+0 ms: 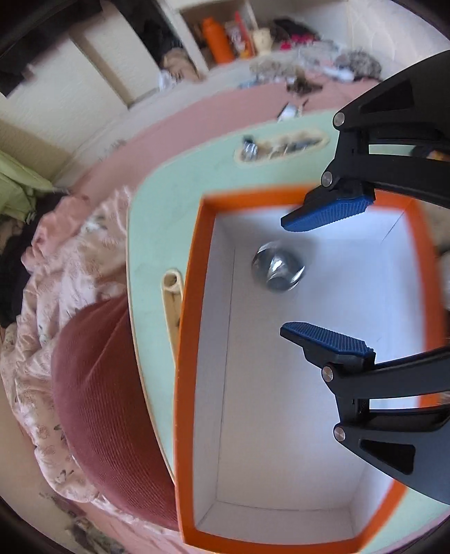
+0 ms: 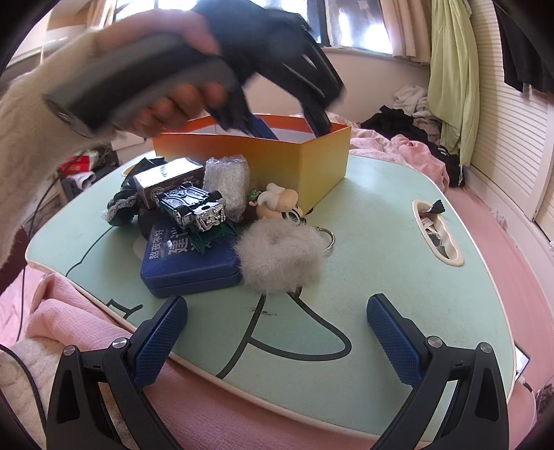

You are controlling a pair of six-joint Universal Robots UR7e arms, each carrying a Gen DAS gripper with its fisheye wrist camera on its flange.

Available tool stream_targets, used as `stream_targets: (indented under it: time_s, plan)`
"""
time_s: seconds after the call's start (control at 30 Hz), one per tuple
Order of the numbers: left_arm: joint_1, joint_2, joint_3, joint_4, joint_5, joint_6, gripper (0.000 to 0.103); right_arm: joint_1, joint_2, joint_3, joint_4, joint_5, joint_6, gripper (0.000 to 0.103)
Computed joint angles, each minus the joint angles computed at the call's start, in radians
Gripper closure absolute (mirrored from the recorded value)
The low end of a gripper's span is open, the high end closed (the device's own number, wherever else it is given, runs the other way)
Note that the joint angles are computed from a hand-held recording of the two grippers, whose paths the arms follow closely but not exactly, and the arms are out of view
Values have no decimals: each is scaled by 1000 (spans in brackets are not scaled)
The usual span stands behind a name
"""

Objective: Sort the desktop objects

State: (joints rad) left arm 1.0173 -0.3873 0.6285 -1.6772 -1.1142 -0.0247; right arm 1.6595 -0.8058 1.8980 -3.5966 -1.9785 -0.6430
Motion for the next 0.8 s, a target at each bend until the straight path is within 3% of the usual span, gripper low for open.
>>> stream_targets:
  time_s: [0.07, 0.13, 0.17, 0.27, 0.43, 0.67, 0.8]
  plan:
    - [5, 21, -18, -17, -11, -5, 50, -1, 1, -3, 3, 1, 1, 0]
    - [11, 30, -22, -22, -29, -2, 62, -1, 1, -3, 1, 0, -1, 0]
    - [4, 20, 10, -61, 2, 23, 70, 0, 0, -3, 4, 0, 0, 0]
    - [4, -4, 58, -96, 5, 39, 70, 3, 1, -4, 5, -2, 2, 0]
    - [20, -63, 120, -179, -66, 53, 70, 2, 1, -3, 4, -1, 2, 0]
    - [14, -361, 494, -405, -188, 191, 70, 3, 2, -4, 3, -2, 1, 0]
    - [26, -486, 671, -497, -207, 227, 70, 7, 5, -11, 8, -9, 4, 0]
